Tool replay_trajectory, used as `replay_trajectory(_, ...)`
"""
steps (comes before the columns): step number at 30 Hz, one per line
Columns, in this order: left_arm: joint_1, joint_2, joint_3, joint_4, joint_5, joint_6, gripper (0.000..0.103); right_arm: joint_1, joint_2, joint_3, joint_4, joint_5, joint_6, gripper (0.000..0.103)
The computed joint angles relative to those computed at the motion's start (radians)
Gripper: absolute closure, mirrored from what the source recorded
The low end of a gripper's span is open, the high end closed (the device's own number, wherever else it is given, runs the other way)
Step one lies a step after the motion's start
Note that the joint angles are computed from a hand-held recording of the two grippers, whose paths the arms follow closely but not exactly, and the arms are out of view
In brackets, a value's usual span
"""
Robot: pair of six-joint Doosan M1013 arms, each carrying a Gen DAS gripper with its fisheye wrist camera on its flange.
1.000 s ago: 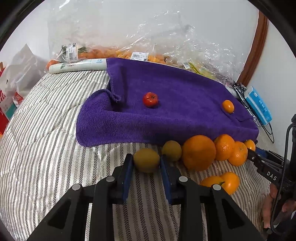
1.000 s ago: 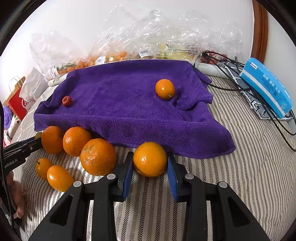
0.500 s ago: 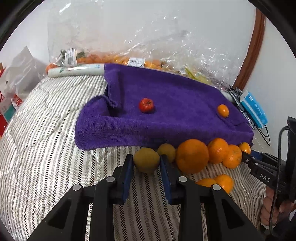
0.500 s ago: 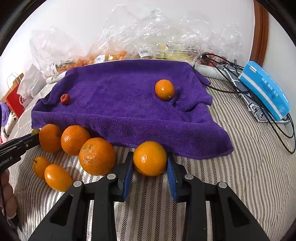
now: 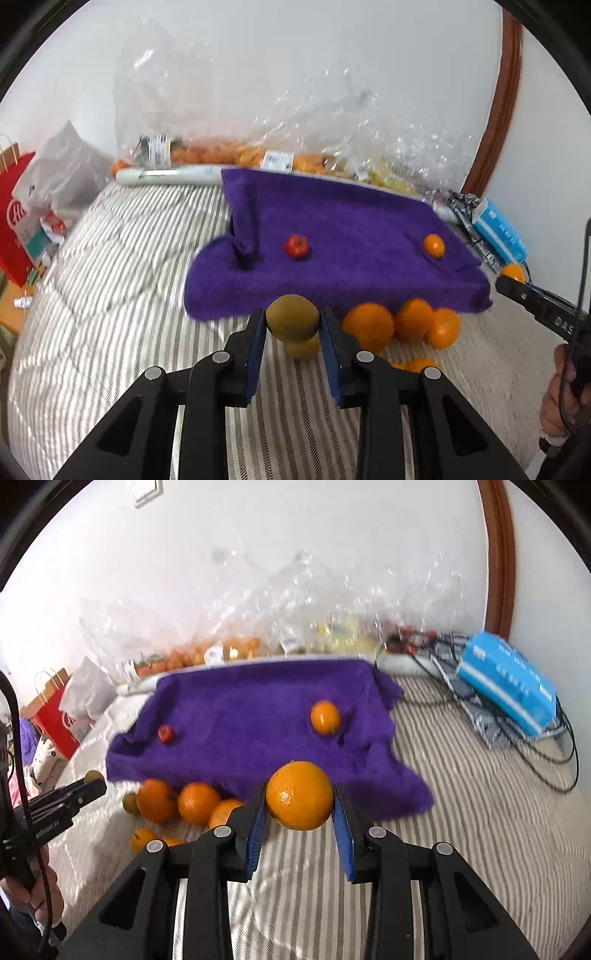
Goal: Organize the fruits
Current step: 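Carry the yellow-green fruit and orange over the purple towel with both grippers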
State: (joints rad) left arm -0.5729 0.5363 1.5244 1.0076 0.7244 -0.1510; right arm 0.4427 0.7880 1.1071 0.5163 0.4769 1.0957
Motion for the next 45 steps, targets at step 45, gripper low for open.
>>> replay_trajectory(45,0.111,0.094,-0.13,0.014,-0.111,-0.002,0.075,0.005,0.224,-0.388,-0.056,0.082,0.117,0.069)
